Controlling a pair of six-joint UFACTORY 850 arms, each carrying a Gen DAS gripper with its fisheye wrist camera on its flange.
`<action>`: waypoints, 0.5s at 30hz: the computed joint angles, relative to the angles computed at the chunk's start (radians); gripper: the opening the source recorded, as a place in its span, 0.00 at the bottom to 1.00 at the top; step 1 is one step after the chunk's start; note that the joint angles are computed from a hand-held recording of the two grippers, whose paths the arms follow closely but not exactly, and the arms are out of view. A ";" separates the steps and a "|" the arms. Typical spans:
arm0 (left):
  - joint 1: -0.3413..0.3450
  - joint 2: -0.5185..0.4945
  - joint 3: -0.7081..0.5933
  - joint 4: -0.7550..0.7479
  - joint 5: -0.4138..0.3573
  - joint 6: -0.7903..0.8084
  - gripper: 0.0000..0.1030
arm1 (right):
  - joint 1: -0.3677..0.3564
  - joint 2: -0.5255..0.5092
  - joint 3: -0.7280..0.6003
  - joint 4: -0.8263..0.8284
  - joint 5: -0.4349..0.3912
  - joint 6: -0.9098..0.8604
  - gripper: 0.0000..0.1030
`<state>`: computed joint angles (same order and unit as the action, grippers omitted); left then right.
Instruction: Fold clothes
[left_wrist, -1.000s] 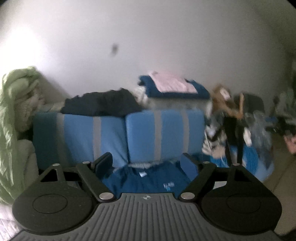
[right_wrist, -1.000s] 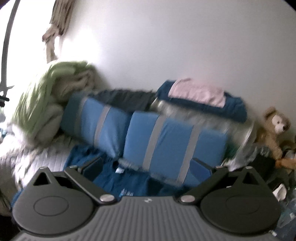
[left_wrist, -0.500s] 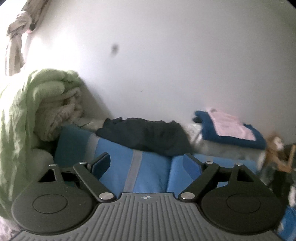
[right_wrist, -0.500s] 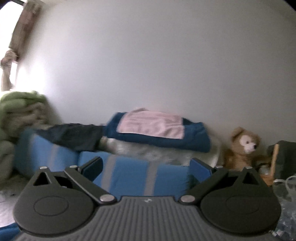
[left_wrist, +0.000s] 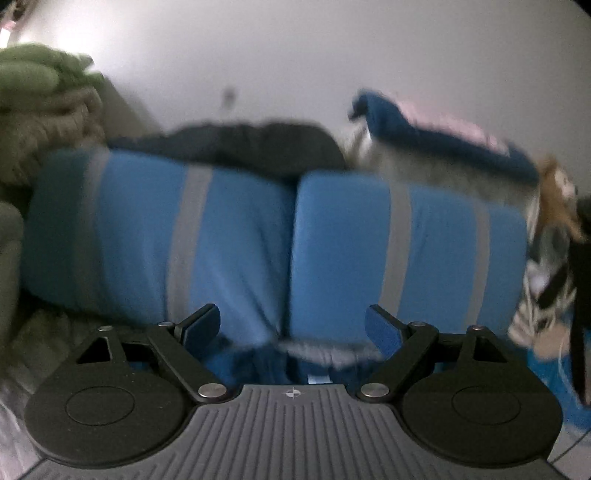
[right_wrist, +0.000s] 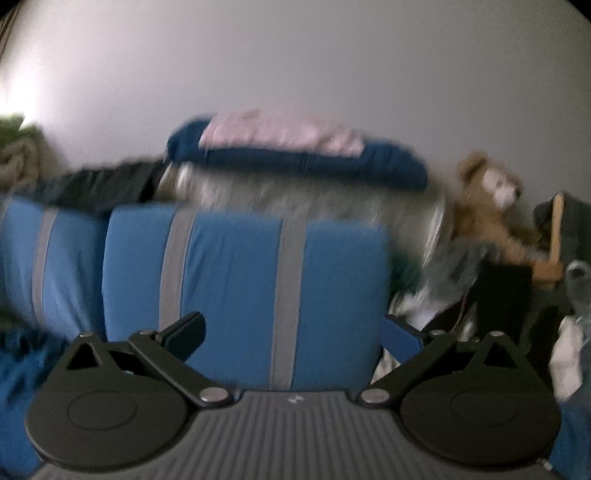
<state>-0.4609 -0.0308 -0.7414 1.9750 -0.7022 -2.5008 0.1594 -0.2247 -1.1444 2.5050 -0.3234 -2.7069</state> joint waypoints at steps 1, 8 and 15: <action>-0.002 -0.025 -0.001 0.014 0.000 -0.020 0.84 | -0.002 -0.012 0.011 -0.031 -0.007 0.019 1.00; -0.021 -0.184 -0.023 0.111 -0.008 -0.146 0.84 | -0.007 -0.105 0.049 -0.108 -0.027 0.024 1.00; -0.032 -0.286 -0.047 0.087 0.003 -0.216 0.84 | -0.018 -0.199 0.010 -0.274 -0.016 0.183 1.00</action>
<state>-0.4930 -0.3170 -0.7883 2.0619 -0.6991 -2.7166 0.1413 -0.4232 -1.1344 2.2315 -0.3391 -2.5244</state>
